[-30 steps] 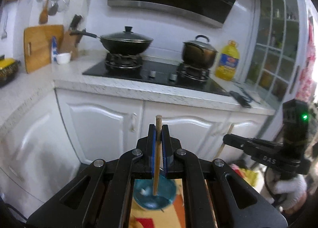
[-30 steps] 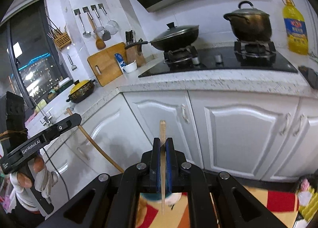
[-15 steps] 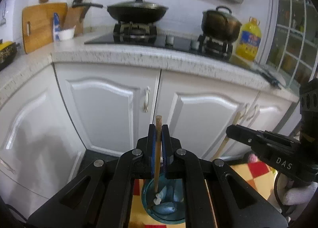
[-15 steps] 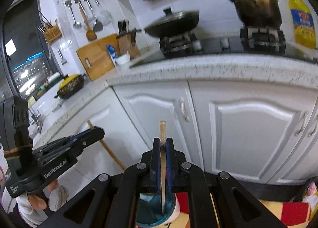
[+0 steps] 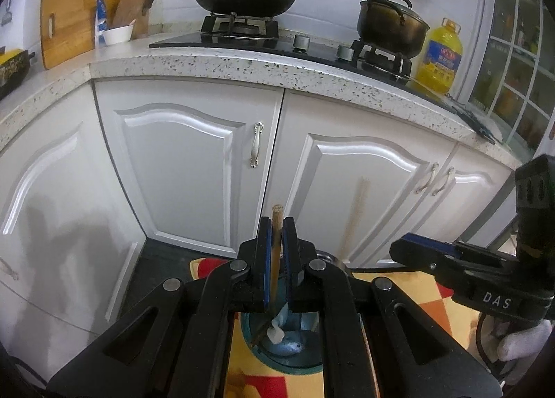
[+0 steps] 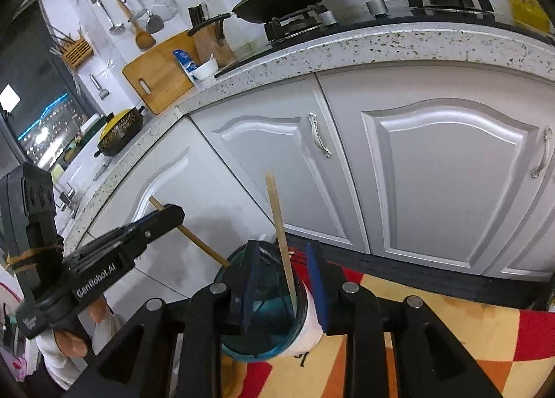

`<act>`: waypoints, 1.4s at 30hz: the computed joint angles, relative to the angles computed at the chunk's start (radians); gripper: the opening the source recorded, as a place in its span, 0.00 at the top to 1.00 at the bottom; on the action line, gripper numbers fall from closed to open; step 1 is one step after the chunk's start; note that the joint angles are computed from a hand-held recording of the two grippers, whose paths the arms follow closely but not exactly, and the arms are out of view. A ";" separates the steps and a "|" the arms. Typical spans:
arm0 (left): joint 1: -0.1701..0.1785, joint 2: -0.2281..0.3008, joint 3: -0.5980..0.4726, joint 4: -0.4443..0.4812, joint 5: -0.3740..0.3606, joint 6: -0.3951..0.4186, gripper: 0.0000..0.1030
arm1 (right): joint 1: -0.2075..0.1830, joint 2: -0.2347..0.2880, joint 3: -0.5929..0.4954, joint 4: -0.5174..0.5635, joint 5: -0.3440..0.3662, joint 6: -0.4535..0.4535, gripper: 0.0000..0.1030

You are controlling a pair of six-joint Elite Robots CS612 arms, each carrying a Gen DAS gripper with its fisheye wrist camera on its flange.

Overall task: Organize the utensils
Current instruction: 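Lower the chopsticks into the holder and open the right gripper, then the left, then move both open grippers back above the chopsticks on the cloth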

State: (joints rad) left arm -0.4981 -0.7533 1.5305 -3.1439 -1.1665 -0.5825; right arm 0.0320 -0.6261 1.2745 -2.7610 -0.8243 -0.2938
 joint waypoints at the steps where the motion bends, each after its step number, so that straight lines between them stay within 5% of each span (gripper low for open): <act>1: -0.001 -0.002 0.003 0.000 0.000 -0.003 0.93 | 0.000 -0.003 0.005 0.000 -0.001 -0.003 0.74; 11: -0.018 -0.025 0.041 -0.001 0.032 -0.021 0.60 | -0.002 -0.036 0.068 -0.015 -0.011 -0.029 0.73; 26: -0.084 -0.071 0.123 -0.013 0.159 -0.043 0.51 | -0.016 -0.109 0.217 -0.149 -0.054 -0.034 0.64; 42: -0.127 -0.115 0.194 -0.042 0.186 -0.095 0.50 | -0.062 -0.171 0.340 -0.246 -0.087 -0.015 0.60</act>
State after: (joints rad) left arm -0.6248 -0.8679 1.7242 -3.1860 -0.9809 -0.6771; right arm -0.0298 -0.7966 1.6147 -3.0072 -0.9118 -0.3089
